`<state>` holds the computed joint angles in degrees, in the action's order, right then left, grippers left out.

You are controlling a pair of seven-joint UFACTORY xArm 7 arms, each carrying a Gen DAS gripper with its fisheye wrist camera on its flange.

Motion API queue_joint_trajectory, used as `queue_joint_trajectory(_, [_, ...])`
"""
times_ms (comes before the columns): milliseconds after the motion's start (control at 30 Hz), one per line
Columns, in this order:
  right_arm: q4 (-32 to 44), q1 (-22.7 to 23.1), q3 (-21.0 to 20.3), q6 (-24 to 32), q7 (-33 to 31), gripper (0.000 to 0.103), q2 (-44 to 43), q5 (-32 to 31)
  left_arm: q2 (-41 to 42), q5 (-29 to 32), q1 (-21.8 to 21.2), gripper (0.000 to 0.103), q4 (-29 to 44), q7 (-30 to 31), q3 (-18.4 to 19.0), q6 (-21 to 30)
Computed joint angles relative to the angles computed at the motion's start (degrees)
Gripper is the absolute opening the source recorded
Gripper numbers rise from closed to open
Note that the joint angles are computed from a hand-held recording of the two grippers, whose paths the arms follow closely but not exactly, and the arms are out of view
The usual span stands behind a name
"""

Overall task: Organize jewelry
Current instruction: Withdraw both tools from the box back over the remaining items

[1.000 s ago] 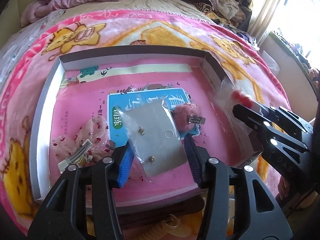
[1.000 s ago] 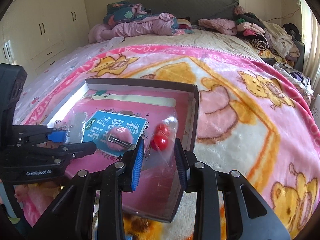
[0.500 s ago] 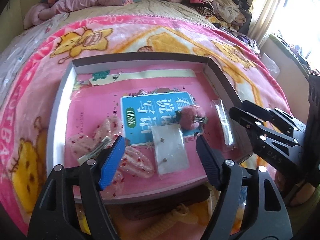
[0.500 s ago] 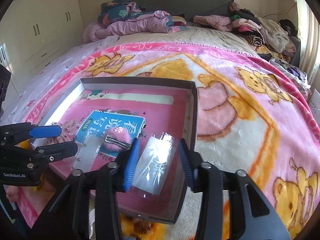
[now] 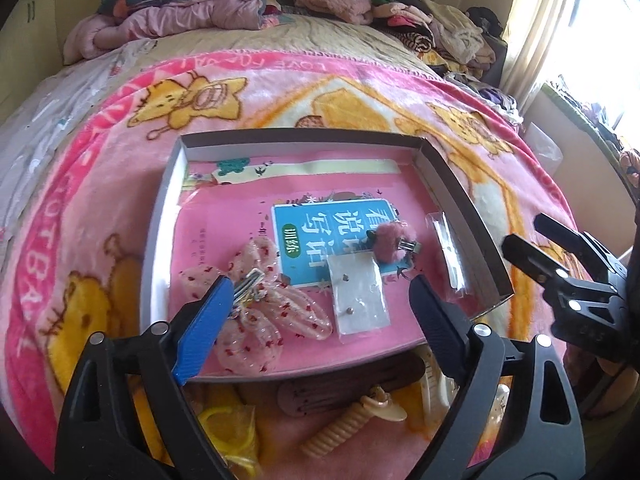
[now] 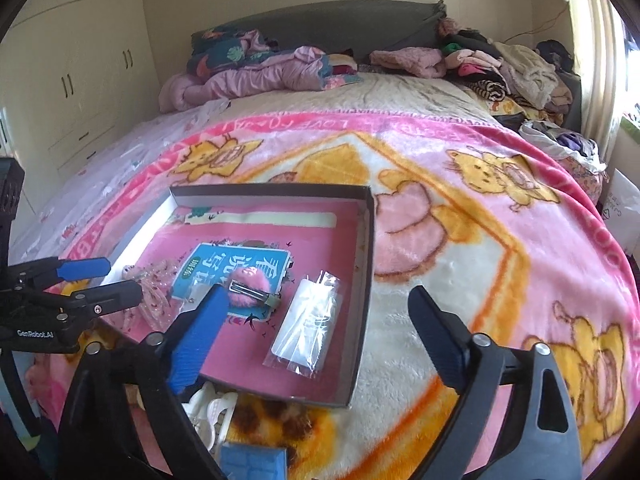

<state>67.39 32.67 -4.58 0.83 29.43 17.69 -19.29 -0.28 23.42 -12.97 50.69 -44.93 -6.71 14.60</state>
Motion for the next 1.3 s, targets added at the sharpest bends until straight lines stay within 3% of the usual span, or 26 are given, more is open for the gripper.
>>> queue_joint_trajectory(67, [-1.1, 1.3, -1.4, -0.4, 1.2, 0.092, -1.1, -0.7, -0.9, 1.0, 0.2, 0.088, -0.7, -1.2, 0.0, 0.0])
queue_joint_trajectory(333, [-4.3, 4.5, -4.7, -0.5, 7.4, 0.093, -4.8, -7.6, -5.1, 2.9, 1.9, 0.088, -4.3, -4.1, -1.6, -0.6])
queue_joint_trajectory(667, [-8.1, 3.0, -3.4, -1.1, 17.1, 0.094, -10.0, -19.4, -10.9, 4.0, 4.7, 0.09, -8.8, -6.6, -4.8, -0.3])
queue_joint_trajectory(933, [-10.7, -0.8, 0.9, -0.6, 22.4, 0.094, -13.5, -26.1, -16.6, 3.5, 7.1, 0.09, -13.3, -8.3, -7.6, -0.5])
queue_joint_trajectory(1300, [-13.9, -7.4, 9.0, -0.5, 24.4, 0.094, -16.9, -29.5, -23.6, 0.5, 9.9, 0.09, -19.0, -8.3, -10.6, -0.8])
